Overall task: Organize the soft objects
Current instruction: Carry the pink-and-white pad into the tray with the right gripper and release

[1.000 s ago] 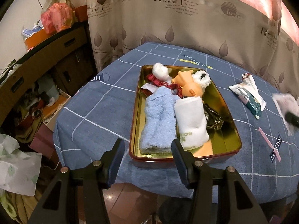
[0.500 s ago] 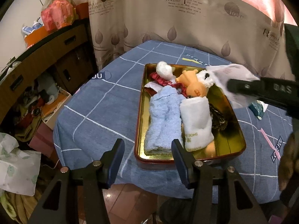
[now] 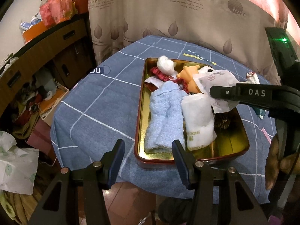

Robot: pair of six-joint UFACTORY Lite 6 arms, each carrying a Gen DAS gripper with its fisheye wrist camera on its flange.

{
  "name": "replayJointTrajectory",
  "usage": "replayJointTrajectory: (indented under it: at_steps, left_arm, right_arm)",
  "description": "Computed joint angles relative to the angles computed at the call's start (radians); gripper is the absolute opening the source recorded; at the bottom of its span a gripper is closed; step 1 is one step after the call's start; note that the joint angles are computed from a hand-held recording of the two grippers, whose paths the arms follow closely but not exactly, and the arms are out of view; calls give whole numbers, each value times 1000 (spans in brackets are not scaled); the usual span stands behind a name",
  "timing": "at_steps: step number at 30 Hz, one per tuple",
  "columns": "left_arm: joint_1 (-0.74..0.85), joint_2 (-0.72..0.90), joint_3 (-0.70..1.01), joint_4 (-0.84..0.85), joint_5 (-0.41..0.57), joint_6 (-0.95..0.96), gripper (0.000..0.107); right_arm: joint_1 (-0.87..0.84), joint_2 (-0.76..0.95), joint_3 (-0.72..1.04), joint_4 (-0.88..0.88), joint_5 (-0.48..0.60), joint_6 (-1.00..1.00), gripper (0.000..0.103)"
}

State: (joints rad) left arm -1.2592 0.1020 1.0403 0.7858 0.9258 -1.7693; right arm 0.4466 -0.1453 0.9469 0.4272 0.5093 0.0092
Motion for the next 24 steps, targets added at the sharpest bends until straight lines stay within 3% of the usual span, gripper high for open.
replayJointTrajectory:
  at_steps: [7,9,11,17,21,24]
  left_arm:
    - [-1,1,0,-1,-2,2,53]
    - [-1,1,-1,2,-1,-5,53]
    - [1,1,-4,0,-8,-6,53]
    - [3,2,-5,-3,-9,-2,53]
    - [6,5,-5,-7,-14,3,53]
    - [7,-3,-9,-11,-21,3,53]
  right_arm:
    - [28,-4,0,-107,19,79,20]
    - [32,-26,-8,-144,26,112,44]
    - [31,-61,-26,-164,28,130,55]
    - [-48,-181,-86,-73,62,47,58]
    - [-159,-311,-176,124,88,-132,58]
    - [-164,-354,-189,48,43,-94,57]
